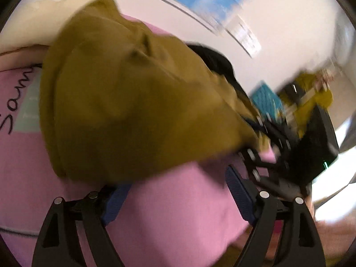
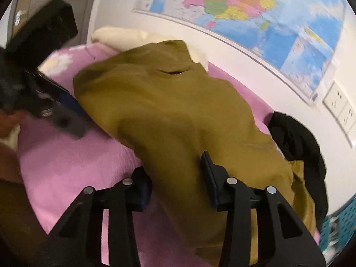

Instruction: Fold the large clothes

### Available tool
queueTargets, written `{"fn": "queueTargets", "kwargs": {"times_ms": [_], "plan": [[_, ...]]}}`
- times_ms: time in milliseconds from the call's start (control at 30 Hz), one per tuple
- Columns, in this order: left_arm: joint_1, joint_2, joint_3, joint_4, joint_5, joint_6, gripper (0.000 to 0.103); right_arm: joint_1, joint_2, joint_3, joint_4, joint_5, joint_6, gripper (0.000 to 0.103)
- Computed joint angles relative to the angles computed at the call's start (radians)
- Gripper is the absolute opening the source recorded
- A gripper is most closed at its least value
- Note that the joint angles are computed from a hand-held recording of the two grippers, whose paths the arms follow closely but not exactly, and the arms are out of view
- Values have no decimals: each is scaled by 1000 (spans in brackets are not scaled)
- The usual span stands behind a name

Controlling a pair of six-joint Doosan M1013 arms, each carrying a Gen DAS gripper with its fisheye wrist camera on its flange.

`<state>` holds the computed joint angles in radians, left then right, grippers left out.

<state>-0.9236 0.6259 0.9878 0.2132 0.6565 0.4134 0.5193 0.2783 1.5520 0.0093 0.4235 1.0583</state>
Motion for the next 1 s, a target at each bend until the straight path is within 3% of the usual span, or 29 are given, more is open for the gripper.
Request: {"fn": "queueTargets", "kwargs": {"times_ms": [100,167,267,400,500,567,633,667,867,1000], "plan": [[15,-20,72,109,-143,-279,85,-10,3,-11,75,17,-26,39],[15,-28,92,227,-174,-446,85,-18,5,-14,134,29,-47,39],[23,-13,70,243,-166,-494,86,-23,4,-13,182,37,-54,39],[38,34,-23,129,-91,-365,86,-43,6,-26,297,93,-63,42],[41,60,-86,109,2,-304,82,-78,-17,-7,497,154,-142,54],[42,83,-134,92,80,-258,70,-121,-47,30,698,204,-233,67],[37,105,-184,129,182,-221,46,-188,-69,71,885,299,-268,74],[35,110,-193,142,199,-218,45,-224,-82,100,954,335,-254,75],[39,109,-189,127,194,-194,45,-316,-133,209,977,263,32,76],[42,102,-176,104,177,-186,45,-313,-140,224,961,157,124,72]]}}
